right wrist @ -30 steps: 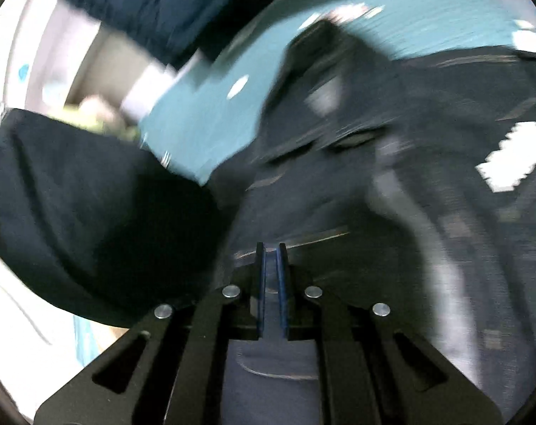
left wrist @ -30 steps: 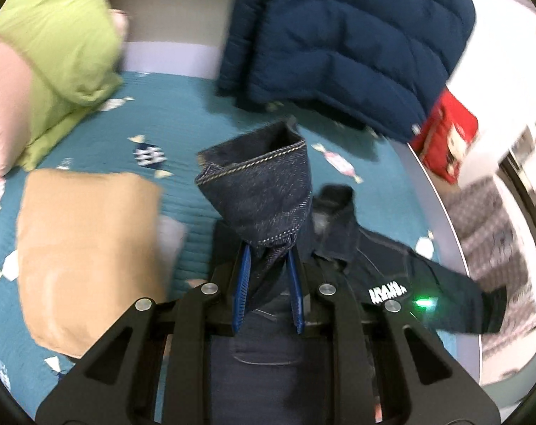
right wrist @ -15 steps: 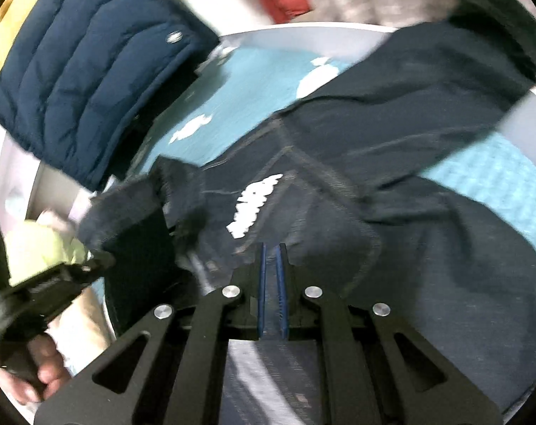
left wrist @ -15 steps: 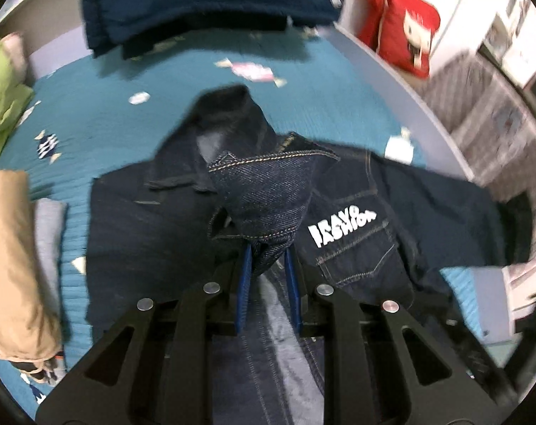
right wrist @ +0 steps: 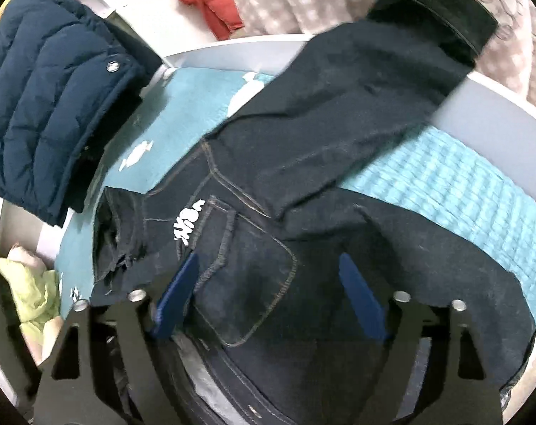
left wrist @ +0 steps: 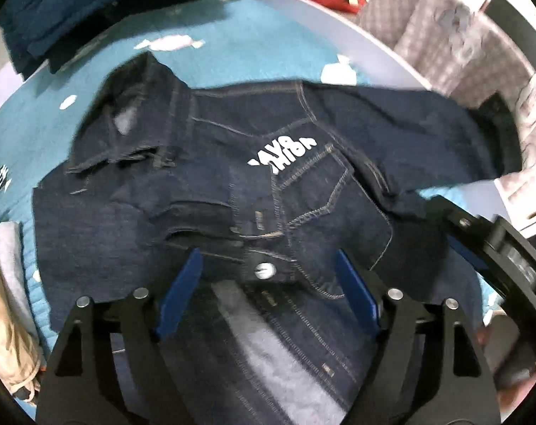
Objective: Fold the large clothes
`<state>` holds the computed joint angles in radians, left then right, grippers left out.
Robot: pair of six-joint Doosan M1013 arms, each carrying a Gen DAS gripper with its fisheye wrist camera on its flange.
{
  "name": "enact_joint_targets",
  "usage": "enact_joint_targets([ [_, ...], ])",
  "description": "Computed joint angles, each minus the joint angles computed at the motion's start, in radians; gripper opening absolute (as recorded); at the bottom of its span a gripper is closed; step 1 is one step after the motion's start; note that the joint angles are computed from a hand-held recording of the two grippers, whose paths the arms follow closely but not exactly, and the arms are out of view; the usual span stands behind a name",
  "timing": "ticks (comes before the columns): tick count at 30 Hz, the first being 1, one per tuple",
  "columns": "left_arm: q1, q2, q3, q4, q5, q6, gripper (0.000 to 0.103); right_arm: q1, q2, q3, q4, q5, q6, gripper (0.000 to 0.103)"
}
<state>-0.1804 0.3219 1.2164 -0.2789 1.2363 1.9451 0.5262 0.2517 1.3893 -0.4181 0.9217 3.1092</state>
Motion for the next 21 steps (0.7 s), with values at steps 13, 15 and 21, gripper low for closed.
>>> enact_joint_targets([
  [13, 0.165, 0.065, -0.013, 0.225, 0.001, -0.284, 0.041, -0.042, 0.197, -0.22, 0.347, -0.005, -0.476, 0.082],
  [15, 0.192, 0.075, -0.002, 0.194, 0.019, -0.29, 0.029, -0.05, 0.234, -0.251, 0.407, 0.029, -0.511, 0.082],
  [21, 0.202, 0.065, 0.033, 0.188, -0.019, -0.268, 0.022, -0.021, 0.286, -0.338, 0.273, 0.158, -0.458, 0.05],
])
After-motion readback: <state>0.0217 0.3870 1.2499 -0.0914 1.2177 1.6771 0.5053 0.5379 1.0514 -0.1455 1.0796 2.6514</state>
